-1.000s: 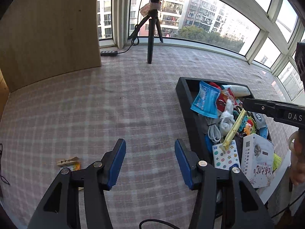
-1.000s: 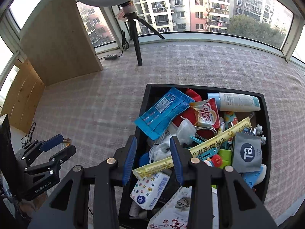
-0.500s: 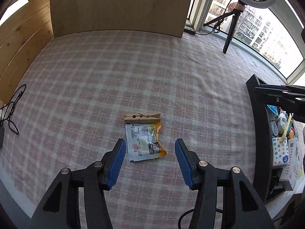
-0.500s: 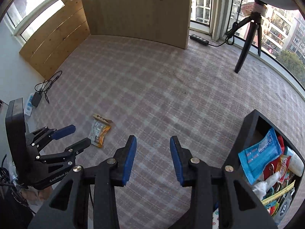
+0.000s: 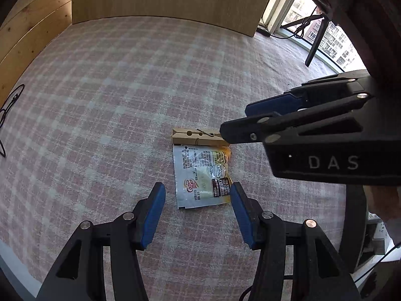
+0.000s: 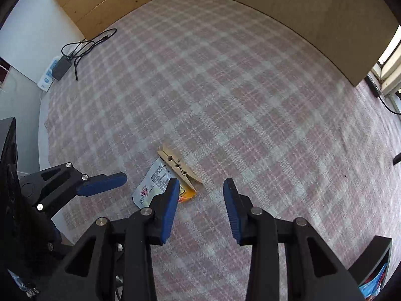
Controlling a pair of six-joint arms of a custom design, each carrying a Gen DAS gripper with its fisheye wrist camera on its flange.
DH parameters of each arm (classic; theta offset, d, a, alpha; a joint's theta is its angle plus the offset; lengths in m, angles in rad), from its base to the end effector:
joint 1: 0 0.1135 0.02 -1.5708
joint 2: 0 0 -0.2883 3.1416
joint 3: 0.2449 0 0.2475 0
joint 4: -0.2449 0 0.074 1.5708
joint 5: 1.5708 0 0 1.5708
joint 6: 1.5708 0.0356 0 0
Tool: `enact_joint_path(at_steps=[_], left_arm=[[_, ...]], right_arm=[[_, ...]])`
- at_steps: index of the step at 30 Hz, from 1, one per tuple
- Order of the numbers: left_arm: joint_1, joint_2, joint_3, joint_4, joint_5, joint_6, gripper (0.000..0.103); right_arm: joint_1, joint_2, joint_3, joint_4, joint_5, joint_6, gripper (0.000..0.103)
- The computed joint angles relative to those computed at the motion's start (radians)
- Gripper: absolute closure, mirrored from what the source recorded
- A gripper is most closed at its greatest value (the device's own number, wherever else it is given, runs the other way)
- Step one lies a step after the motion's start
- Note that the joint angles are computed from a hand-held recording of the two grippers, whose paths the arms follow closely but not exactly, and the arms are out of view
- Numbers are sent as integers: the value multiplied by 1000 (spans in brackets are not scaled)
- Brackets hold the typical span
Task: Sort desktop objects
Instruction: 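Grasp the snack packet with the left gripper while the right grasps the wooden clothespin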
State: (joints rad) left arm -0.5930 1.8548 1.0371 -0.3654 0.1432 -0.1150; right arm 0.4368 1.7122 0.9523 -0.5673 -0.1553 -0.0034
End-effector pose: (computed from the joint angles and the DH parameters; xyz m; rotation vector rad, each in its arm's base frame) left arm 0.2875 -0.1999 0.1550 0.7018 2.7137 -0.3793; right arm 0.2716 0.1329 0.1711 -0.6652 2.8458 0.2990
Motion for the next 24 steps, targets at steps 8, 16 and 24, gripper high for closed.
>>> enact_joint_path(at_steps=[8, 16, 24], left_arm=[[11, 27, 9, 11, 32, -10, 49], [6, 18, -10, 41, 54, -46, 47], [-50, 38, 28, 13, -72, -3, 47]], right_arm=[[0, 90, 52, 14, -45, -24, 67], [8, 114, 70, 19, -56, -42, 70], [-82, 68, 31, -2, -52, -30, 90]])
